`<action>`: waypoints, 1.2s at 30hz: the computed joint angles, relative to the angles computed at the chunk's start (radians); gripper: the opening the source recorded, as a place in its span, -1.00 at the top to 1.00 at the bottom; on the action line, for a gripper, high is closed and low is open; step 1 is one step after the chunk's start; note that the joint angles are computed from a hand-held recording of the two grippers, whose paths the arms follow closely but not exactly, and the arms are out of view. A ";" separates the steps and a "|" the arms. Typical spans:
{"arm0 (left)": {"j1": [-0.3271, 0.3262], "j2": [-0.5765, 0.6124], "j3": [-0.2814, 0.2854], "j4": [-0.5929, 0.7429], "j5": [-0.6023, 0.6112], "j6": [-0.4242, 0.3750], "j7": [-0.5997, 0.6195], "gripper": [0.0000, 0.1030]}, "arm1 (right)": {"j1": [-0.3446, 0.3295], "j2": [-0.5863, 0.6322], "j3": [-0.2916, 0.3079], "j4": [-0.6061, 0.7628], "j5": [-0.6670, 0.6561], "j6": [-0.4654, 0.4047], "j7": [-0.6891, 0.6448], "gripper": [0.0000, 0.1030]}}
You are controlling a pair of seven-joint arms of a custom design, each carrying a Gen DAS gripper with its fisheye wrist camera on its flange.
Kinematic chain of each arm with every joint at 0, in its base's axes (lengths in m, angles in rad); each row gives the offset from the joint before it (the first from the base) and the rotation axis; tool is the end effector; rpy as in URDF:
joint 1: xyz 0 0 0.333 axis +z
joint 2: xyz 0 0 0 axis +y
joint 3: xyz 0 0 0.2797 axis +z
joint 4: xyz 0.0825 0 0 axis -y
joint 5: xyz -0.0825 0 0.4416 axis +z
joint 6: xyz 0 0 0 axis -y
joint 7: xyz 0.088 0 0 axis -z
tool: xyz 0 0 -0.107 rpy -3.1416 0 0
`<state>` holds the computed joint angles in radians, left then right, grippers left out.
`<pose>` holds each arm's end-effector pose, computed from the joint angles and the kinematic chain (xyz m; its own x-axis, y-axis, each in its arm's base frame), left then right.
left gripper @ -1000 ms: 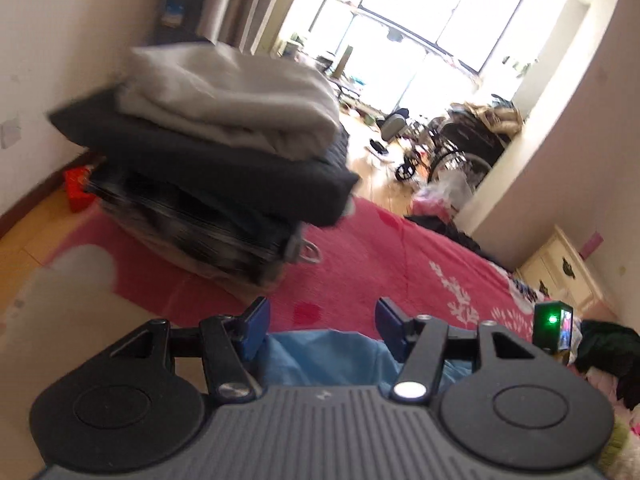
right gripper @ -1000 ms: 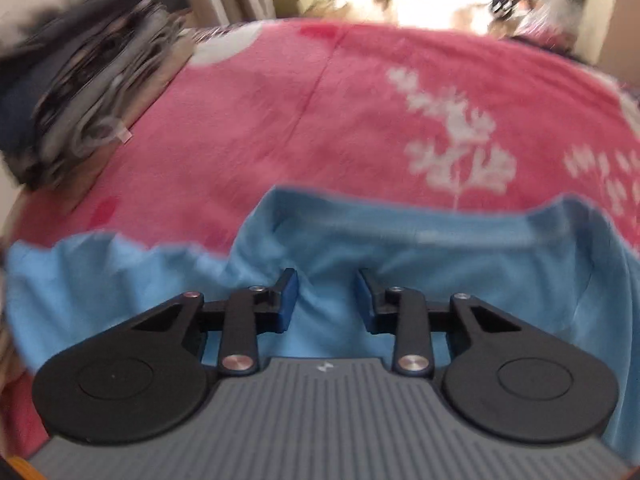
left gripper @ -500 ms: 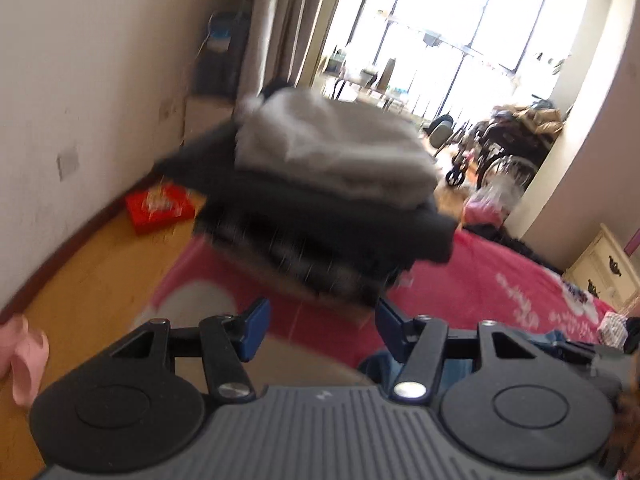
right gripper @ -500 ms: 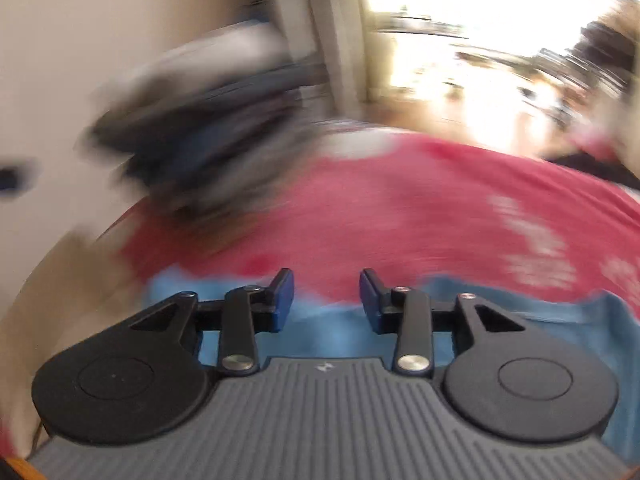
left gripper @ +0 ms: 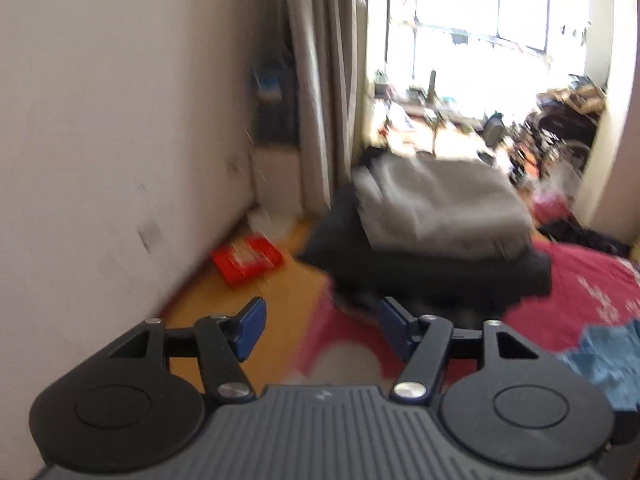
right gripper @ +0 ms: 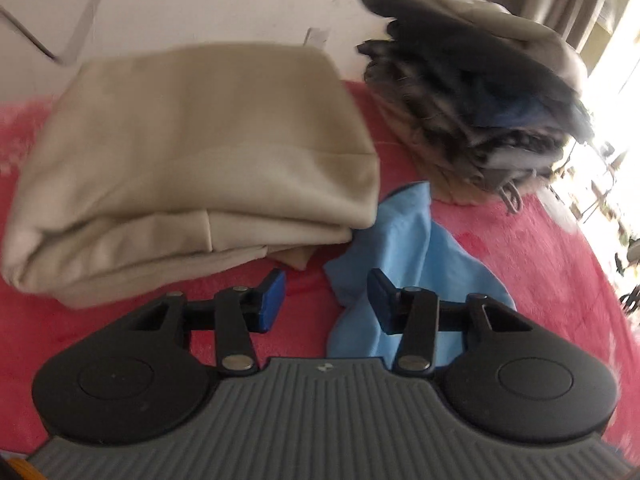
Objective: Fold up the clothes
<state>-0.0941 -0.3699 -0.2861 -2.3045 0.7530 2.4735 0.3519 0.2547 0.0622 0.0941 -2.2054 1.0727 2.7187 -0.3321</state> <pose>0.5083 -0.2114 0.4876 0.3413 -0.9399 -0.0111 -0.6257 -0.2184 -0.7488 0.5795 0.1768 0.3144 0.9068 -0.3123 0.2832 -0.0764 -0.7824 -0.6181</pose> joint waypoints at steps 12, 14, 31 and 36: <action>-0.066 0.268 0.037 0.066 -0.007 0.183 0.123 -0.19 | -0.038 0.119 0.059 0.083 0.163 0.097 0.149 0.94; -0.072 0.300 0.037 0.089 0.045 0.204 0.128 -0.20 | -0.065 0.128 0.042 0.116 0.220 0.029 0.275 0.95; -0.226 0.727 0.101 0.507 -0.041 0.190 0.841 -0.22 | -0.242 0.252 0.001 0.269 0.450 -0.334 0.806 0.95; -0.257 0.799 0.111 0.590 -0.057 0.160 0.981 0.02 | -0.255 0.274 0.005 0.281 0.463 -0.348 0.833 0.95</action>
